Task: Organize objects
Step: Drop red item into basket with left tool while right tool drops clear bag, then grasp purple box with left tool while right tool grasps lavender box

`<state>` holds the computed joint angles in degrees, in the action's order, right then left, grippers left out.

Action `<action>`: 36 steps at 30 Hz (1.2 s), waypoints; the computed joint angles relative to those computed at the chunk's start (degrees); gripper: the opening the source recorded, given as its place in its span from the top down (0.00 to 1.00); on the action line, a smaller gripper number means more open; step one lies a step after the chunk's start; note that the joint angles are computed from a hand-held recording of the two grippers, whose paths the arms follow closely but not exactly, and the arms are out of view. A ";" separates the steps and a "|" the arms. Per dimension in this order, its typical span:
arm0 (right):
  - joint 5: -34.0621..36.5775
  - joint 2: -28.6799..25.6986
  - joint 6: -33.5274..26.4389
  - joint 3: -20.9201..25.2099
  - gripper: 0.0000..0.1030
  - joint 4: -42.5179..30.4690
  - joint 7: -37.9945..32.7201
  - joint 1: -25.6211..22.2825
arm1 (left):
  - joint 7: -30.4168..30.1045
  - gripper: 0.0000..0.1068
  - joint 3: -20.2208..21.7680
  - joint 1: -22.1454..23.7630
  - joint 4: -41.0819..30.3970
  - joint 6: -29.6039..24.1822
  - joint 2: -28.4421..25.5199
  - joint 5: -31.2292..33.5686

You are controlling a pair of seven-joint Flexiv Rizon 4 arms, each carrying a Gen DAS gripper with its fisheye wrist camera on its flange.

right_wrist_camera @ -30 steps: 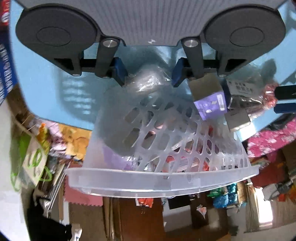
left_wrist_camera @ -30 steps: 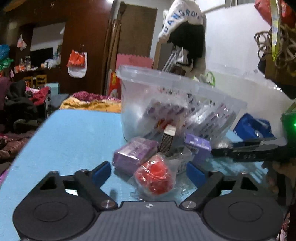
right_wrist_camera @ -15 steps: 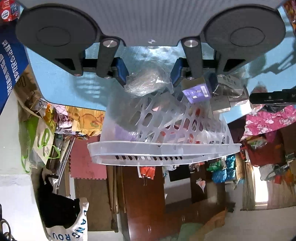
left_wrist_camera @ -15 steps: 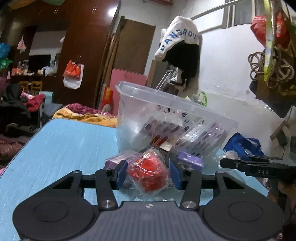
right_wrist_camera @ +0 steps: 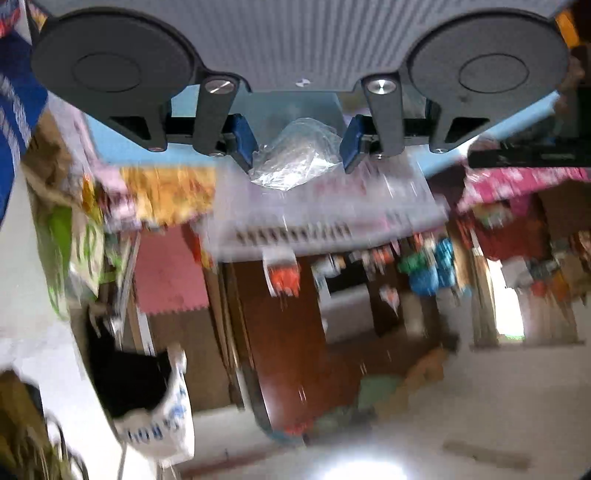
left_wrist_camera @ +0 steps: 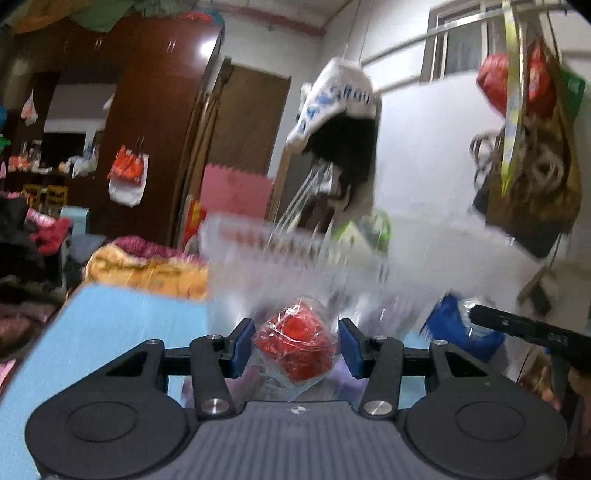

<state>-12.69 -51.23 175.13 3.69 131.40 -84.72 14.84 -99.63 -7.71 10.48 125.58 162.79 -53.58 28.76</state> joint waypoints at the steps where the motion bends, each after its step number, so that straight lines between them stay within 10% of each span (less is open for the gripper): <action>1: 0.82 1.56 0.09 -0.02 0.49 0.21 -0.74 0.72 | -1.22 0.50 -1.06 0.58 -0.43 -1.85 1.89 0.47; 10: 4.50 9.10 -25.48 -1.17 0.49 -10.82 -2.35 5.71 | -10.53 0.50 -7.68 0.47 -12.14 -28.47 9.43 -4.64; 17: 1.59 6.03 -30.62 -0.03 0.49 -15.69 -1.07 3.64 | -7.17 0.50 -7.10 -2.18 -14.82 -35.04 9.30 -9.60; 20: 3.11 5.86 -29.94 -0.75 0.28 -15.00 -2.74 4.35 | -0.51 0.25 0.42 -11.27 -14.48 -38.27 11.48 -21.03; 24: 10.28 5.62 -20.51 -0.60 0.00 -11.12 -6.59 6.61 | 2.30 0.23 4.58 -14.94 -9.55 -29.90 12.78 -25.15; 29: -3.56 4.54 -11.92 2.62 0.00 -1.15 -1.60 0.02 | 3.26 0.07 3.17 -8.17 0.31 -13.93 12.08 -15.49; 36: -3.65 0.93 -25.84 1.94 0.16 -5.06 0.15 3.54 | 2.06 0.08 -2.11 4.75 0.46 -22.23 6.13 -2.37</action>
